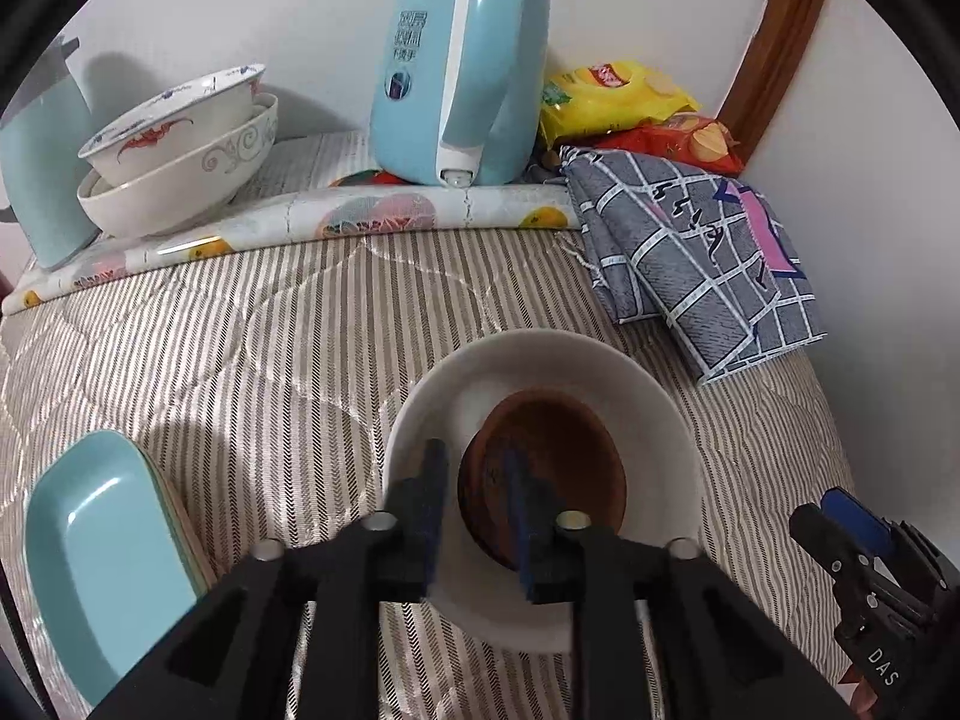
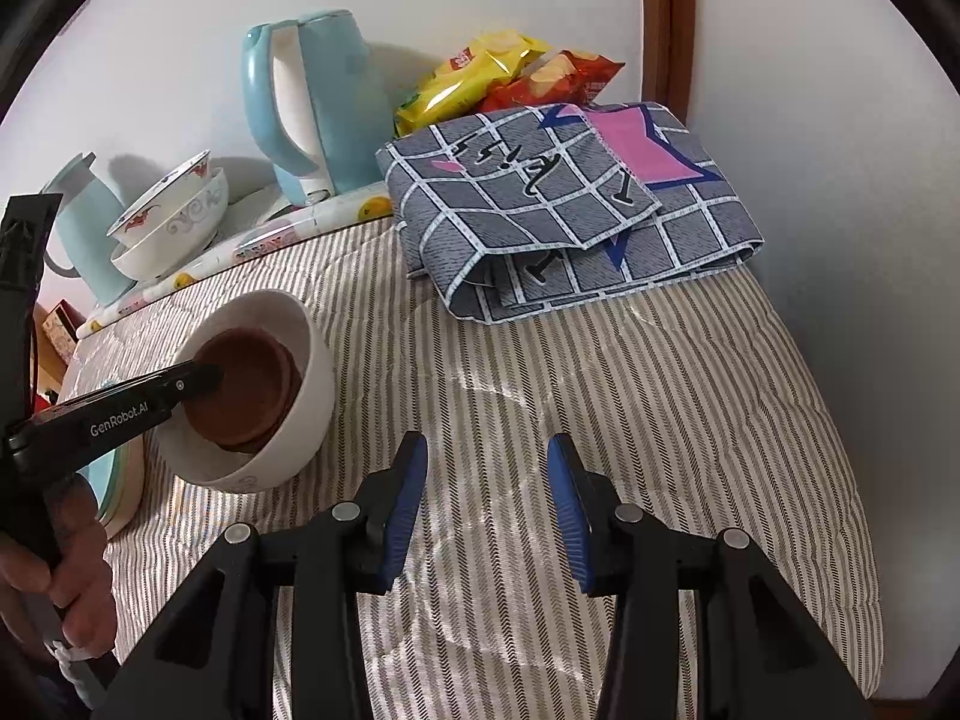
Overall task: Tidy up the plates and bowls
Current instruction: 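Grasp the white bowl rim with the right gripper while the left grips it too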
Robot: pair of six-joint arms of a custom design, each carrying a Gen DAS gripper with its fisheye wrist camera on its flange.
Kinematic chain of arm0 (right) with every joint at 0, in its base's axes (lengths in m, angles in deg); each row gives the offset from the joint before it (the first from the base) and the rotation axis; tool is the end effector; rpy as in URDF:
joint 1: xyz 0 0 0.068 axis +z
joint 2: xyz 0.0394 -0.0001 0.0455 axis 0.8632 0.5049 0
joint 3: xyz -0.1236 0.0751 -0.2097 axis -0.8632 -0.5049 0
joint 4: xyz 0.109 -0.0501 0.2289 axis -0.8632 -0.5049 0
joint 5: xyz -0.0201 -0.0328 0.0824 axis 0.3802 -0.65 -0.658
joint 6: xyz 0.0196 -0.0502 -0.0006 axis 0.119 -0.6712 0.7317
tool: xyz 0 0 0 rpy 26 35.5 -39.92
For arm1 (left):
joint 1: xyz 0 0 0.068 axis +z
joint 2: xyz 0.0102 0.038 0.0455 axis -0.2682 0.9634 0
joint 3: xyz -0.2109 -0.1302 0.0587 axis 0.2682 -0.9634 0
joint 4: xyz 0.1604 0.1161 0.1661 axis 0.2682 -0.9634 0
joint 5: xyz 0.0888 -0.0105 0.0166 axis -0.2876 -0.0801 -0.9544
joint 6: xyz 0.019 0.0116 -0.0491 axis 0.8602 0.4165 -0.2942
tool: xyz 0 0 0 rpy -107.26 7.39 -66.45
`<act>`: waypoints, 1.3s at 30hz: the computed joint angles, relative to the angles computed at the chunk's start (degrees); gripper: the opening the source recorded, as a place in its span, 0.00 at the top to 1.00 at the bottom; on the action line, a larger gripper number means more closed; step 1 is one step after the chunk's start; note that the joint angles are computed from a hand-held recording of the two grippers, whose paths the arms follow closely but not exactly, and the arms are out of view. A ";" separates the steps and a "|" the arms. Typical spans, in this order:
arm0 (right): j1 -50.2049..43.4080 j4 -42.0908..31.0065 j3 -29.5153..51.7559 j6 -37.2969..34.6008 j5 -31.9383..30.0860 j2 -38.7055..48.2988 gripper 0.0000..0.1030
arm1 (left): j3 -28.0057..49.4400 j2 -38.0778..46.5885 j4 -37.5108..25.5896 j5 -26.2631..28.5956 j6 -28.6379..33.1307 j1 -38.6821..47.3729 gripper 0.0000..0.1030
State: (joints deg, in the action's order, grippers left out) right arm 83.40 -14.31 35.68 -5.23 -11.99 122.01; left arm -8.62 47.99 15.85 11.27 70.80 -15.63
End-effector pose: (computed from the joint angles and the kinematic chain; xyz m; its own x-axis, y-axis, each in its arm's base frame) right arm 0.1946 0.0844 0.1631 -0.7806 -0.1306 -0.6112 -0.2383 0.9662 0.0979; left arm 0.2031 -0.0013 0.1730 -0.8258 -0.2496 -0.5057 -0.1988 0.9680 -0.1531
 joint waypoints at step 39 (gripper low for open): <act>12.47 4.66 15.06 5.37 2.00 26.41 0.72 | -0.28 3.17 0.52 5.13 5.45 10.44 0.77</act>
